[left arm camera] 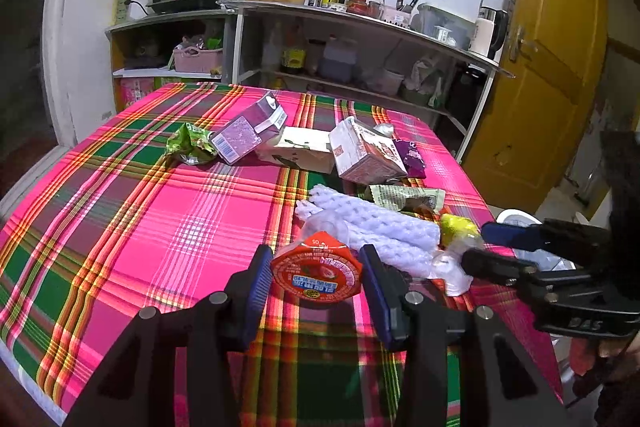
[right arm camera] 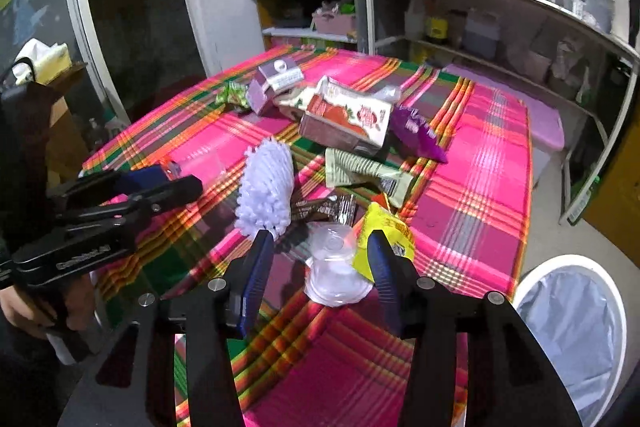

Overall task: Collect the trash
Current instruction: 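Carry the cup over the bin with the right tool and open it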

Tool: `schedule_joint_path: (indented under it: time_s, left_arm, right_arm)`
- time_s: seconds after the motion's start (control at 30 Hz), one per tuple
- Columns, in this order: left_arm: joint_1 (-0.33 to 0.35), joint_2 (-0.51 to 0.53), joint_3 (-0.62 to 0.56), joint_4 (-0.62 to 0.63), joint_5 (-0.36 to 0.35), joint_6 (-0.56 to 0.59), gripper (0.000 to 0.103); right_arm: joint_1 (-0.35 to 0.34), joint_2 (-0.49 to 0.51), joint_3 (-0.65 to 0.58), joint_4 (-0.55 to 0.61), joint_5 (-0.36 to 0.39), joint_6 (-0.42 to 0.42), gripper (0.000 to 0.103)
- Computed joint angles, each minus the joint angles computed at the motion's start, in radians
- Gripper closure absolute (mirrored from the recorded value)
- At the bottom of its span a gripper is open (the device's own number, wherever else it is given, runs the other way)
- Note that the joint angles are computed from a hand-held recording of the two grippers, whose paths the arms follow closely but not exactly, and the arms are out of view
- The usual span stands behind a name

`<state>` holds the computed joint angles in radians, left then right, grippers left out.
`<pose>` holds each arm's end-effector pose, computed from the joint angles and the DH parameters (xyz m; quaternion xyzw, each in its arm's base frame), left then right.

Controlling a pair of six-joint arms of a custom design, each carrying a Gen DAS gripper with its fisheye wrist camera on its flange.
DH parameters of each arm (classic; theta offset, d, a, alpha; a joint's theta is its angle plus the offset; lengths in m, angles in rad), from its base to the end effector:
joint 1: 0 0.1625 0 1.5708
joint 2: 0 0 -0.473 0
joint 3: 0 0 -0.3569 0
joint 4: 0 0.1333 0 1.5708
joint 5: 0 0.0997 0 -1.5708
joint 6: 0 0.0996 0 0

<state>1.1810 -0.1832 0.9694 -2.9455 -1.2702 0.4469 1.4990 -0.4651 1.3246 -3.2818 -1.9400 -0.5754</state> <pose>-0.1736 -0.8509 -0.0277 0.3447 0.8823 -0.2825 0.1514 0.0403 -0.7963 0.1181 0.1496 -0.8859 0.3318 0.2876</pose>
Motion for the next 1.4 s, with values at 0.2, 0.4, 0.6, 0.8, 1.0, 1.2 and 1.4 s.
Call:
schedule_joint_path:
  time_s: [0.2, 0.4, 0.6, 0.8, 1.0, 1.2, 1.4]
  left_arm:
    - [-0.003, -0.018, 0.035, -0.021, -0.009, 0.003, 0.058]
    - [-0.002, -0.028, 0.05, -0.036, -0.011, -0.004, 0.058]
    - [0.002, -0.035, 0.053, -0.041, -0.012, -0.007, 0.058]
    - [0.006, -0.038, 0.056, -0.042, -0.017, -0.007, 0.058]
    - [0.003, -0.049, 0.073, -0.051, -0.026, 0.002, 0.058]
    - [-0.014, -0.074, 0.131, -0.089, -0.034, 0.009, 0.058]
    - [-0.037, -0.093, 0.187, -0.114, -0.041, 0.01, 0.058]
  right_arm:
    - [-0.001, 0.013, -0.022, 0.025, -0.009, 0.017, 0.063]
    - [0.017, 0.02, -0.022, -0.033, 0.015, -0.051, 0.063]
    - [0.014, 0.049, -0.096, 0.048, -0.01, -0.045, 0.063]
    - [0.019, 0.063, -0.112, 0.052, -0.016, -0.061, 0.075]
    - [0.024, 0.038, -0.062, -0.009, 0.008, -0.062, 0.076]
    - [0.023, -0.018, 0.04, -0.073, 0.062, -0.034, 0.076]
    - [0.014, -0.076, 0.159, -0.176, 0.095, -0.012, 0.076]
